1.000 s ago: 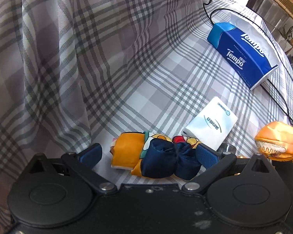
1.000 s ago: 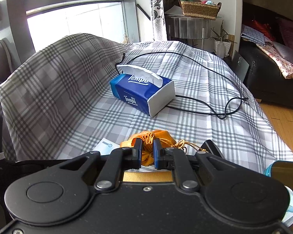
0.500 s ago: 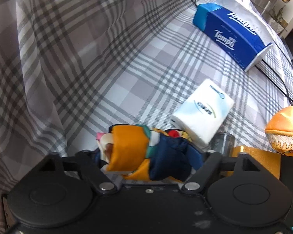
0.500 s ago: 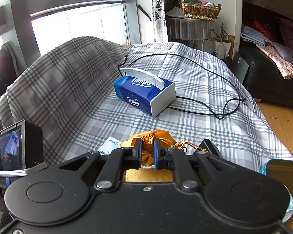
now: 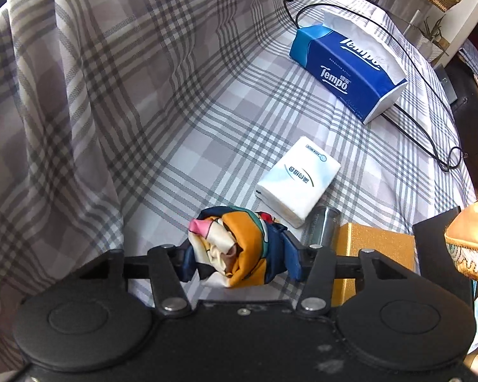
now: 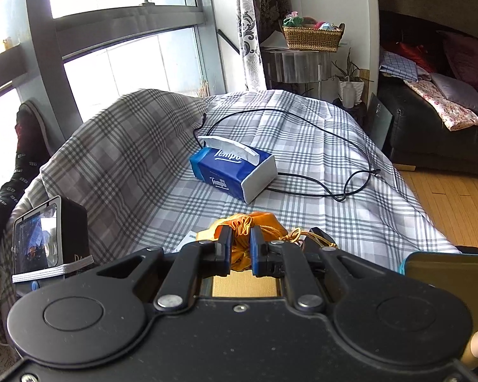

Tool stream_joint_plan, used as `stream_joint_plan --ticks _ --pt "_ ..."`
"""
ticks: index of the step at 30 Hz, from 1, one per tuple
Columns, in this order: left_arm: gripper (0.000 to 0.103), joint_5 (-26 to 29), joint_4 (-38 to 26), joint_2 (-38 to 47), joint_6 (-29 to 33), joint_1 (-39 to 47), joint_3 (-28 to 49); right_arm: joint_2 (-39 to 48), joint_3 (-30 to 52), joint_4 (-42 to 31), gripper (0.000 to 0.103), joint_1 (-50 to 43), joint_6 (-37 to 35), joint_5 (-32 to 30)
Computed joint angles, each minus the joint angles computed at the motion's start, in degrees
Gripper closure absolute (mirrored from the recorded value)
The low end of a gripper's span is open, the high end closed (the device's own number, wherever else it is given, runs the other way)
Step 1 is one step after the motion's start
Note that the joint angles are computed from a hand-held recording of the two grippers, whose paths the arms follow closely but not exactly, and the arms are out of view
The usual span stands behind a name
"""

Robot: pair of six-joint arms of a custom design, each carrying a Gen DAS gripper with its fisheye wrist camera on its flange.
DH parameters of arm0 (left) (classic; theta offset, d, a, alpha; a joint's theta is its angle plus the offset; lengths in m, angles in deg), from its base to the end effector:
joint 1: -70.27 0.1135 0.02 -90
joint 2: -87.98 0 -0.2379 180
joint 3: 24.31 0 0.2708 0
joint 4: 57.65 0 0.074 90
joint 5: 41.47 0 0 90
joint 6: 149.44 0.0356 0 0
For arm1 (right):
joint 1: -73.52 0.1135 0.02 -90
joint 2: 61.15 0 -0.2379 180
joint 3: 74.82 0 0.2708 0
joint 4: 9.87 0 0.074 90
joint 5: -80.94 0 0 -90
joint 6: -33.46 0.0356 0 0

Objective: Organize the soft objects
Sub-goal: 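Carry pouch and fabric bundle over the gold tray and open both tools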

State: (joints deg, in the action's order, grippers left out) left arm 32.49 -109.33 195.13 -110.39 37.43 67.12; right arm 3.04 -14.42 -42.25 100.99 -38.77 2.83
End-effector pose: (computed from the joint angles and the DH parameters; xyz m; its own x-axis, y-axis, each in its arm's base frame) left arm 0.3350 -0.2045 0.1675 -0.8241 -0.3564 -0.4402 -0.3302 0.9338 -0.1377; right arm 0.2469 0.1201 0.2455 -0.5914 0.0291 -0.8059 -0.1295 0.9829 0.1306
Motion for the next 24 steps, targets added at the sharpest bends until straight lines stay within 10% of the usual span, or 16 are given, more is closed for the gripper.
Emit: stream_joint_plan --ticks 24 --pt "0.060 -7.5 -10.5 -8.6 0.4 -13.7 5.1 -27.5 -11.3 -15.5 0.094 -11.0 1.7 -5.2"
